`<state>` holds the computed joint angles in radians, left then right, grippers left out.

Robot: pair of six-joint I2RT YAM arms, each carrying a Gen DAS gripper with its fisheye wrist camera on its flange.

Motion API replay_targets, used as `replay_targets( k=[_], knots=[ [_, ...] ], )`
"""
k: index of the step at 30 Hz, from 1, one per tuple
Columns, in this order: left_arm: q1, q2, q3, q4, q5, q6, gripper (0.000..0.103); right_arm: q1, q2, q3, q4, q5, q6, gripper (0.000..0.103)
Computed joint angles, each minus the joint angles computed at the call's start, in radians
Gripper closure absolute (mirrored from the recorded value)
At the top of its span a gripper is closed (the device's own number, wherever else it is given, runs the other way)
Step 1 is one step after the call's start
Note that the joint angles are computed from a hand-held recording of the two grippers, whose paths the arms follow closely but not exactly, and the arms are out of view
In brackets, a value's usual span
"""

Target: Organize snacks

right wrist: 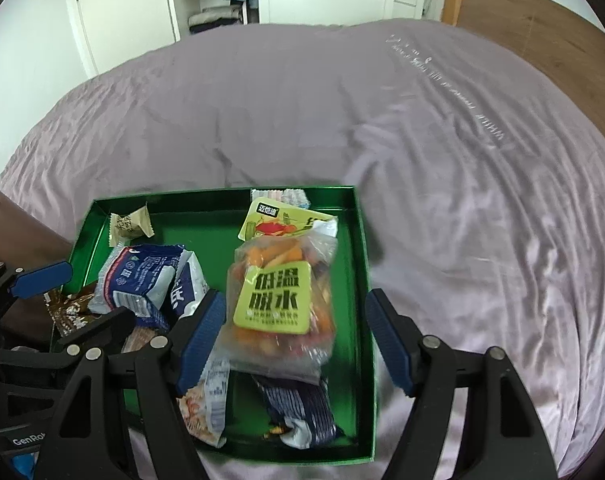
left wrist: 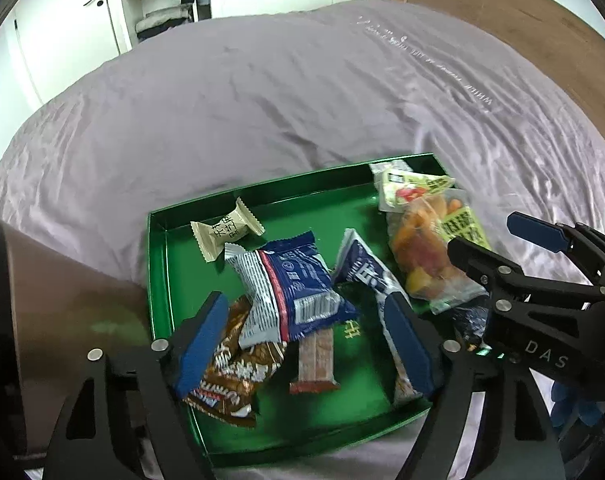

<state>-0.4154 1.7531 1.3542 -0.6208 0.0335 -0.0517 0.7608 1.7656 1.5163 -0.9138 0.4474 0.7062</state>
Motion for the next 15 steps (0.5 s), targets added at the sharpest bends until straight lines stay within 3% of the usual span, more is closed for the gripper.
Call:
replay_targets(
  k=[6, 11, 15],
  knots=[
    [0.005, -0.126, -0.116, 0.035, 0.052, 0.002, 0.014, 0.072, -0.103, -0.051, -0.071, 0.089, 0.112, 0.0],
    [0.011, -0.264, -0.225, 0.025, 0.115, 0.025, 0.014, 0.172, -0.156, -0.062, -0.164, 0.153, 0.257, 0.0],
    [0.019, -0.379, -0.301, 0.002, 0.153, 0.06, 0.014, 0.293, -0.169, -0.061, -0.256, 0.221, 0.443, 0.0]
  ],
)
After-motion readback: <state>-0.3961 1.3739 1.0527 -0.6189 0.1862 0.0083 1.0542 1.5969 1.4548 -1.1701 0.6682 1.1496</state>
